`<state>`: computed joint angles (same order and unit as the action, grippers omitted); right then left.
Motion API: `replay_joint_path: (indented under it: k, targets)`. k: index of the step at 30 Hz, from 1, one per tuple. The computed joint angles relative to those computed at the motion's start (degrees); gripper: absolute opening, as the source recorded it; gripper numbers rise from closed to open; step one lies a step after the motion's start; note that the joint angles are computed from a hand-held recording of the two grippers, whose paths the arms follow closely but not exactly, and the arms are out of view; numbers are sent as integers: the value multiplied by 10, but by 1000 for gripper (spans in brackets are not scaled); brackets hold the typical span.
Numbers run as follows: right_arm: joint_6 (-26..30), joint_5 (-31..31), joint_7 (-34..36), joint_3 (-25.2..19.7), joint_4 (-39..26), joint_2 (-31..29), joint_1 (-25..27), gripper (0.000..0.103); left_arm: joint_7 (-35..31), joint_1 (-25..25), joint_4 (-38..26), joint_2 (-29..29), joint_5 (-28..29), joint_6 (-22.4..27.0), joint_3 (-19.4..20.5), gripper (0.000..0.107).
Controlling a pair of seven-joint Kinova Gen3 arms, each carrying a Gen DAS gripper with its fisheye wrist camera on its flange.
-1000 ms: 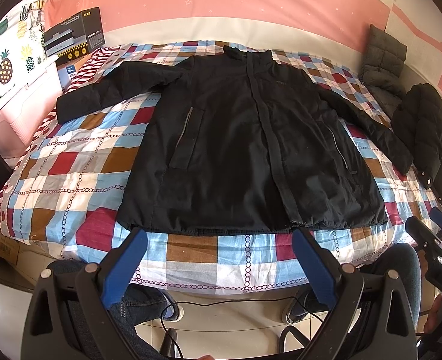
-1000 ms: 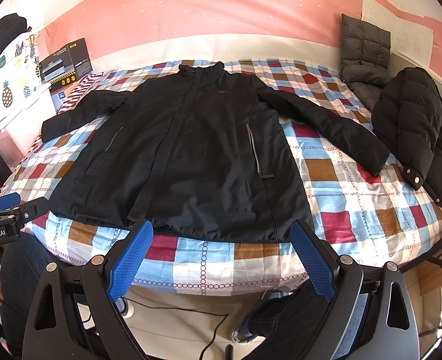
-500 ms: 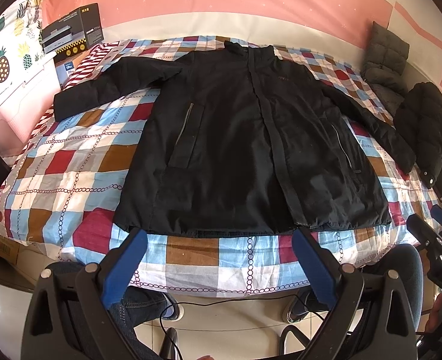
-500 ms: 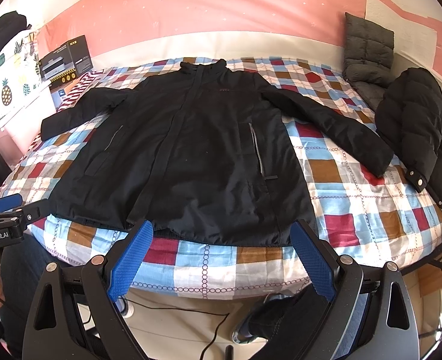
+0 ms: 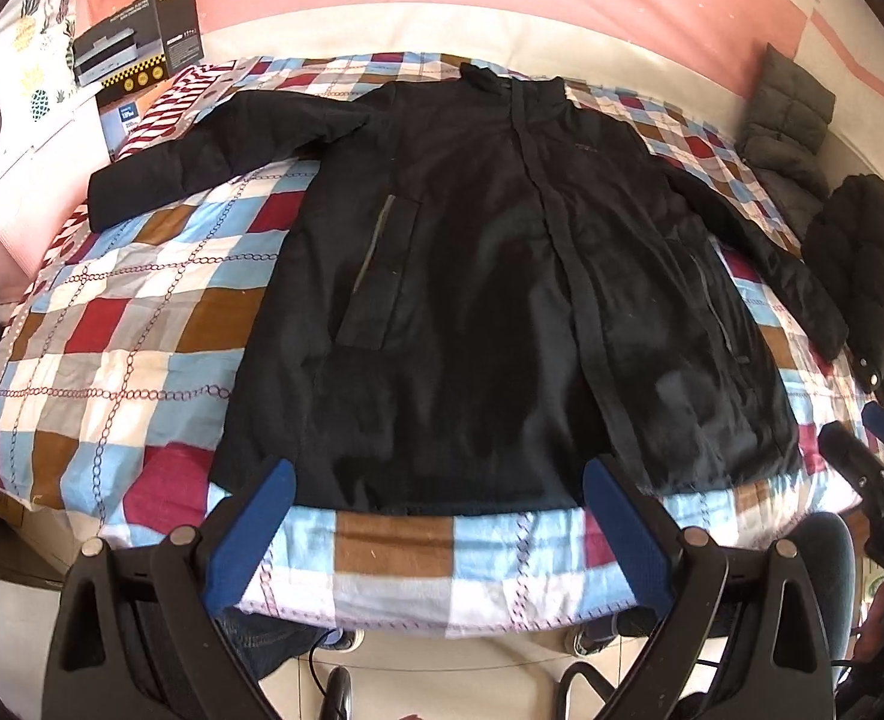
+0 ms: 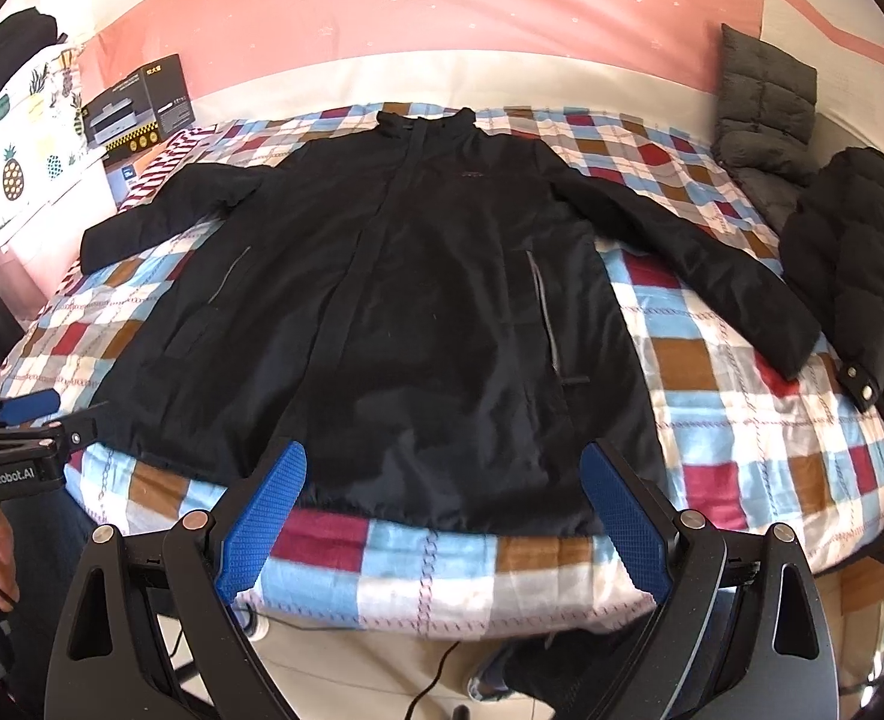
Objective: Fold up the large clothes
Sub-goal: 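Grasp the black jacket's sleeve with the left gripper and lift it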
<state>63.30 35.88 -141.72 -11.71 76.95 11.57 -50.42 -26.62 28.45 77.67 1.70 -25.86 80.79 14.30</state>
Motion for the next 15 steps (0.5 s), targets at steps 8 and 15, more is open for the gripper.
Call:
replay_joint_path:
  k: [8,15]
  targets:
    - [-29,-53,80,20,-83,69,18,93,-50,-51,21,5,11,-48,-37,98]
    - [-24,-82,158,56,-175,140,5,93,-104,-121,45,2,24,-107,-76,92]
